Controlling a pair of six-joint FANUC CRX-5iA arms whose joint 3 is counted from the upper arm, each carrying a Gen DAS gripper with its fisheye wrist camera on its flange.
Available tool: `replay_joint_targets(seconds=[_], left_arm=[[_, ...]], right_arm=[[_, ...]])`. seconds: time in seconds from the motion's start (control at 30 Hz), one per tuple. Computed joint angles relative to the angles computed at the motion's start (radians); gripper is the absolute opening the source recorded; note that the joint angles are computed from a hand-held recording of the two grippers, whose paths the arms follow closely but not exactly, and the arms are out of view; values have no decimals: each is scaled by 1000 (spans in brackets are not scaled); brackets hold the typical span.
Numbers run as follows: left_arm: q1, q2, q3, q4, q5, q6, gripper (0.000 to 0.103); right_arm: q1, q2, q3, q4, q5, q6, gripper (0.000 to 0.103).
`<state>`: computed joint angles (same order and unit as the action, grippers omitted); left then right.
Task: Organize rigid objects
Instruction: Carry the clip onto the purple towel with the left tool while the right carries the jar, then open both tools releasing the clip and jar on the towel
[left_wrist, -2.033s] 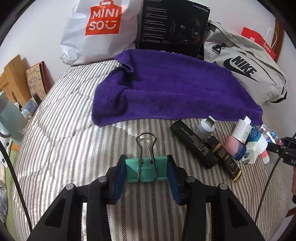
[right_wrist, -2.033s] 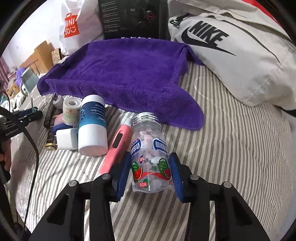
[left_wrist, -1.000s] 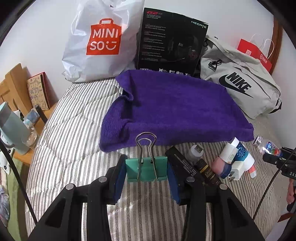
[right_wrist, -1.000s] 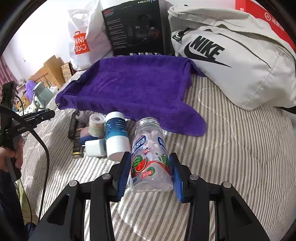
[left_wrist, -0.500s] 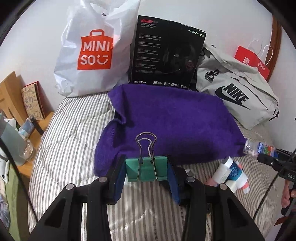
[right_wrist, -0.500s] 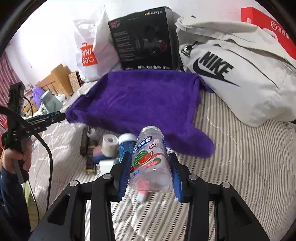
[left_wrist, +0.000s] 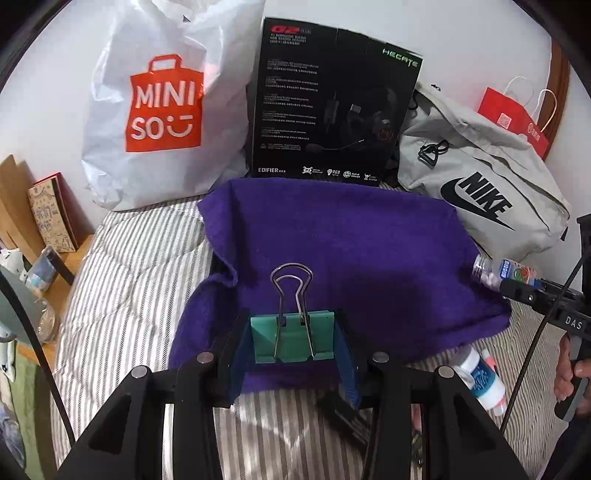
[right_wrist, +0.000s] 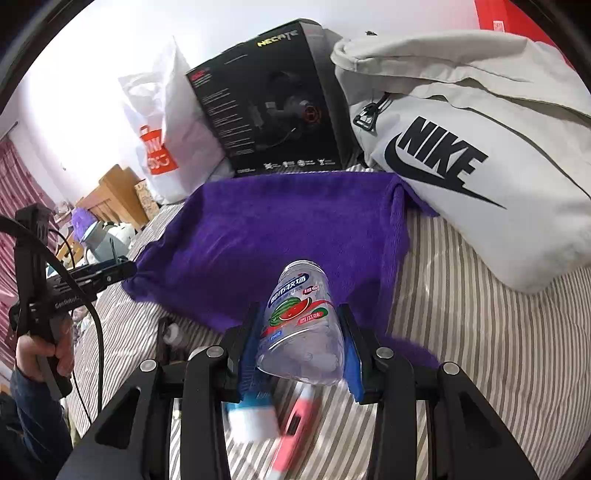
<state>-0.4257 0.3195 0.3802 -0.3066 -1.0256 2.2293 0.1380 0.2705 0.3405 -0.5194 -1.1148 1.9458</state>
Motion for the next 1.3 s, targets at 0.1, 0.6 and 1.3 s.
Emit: replay_joint_targets(seconds=[0.1, 0.6, 1.3], left_arm=[[16, 28, 15, 26, 10, -17, 40], [69, 165, 129, 97, -23, -94, 40], [37, 227, 222, 22, -112, -123, 43]], right_arm=[[13, 36, 31, 25, 13, -20, 40], [121, 128, 64, 202, 117, -78, 40], [144, 145, 42, 269, 134, -33, 40]])
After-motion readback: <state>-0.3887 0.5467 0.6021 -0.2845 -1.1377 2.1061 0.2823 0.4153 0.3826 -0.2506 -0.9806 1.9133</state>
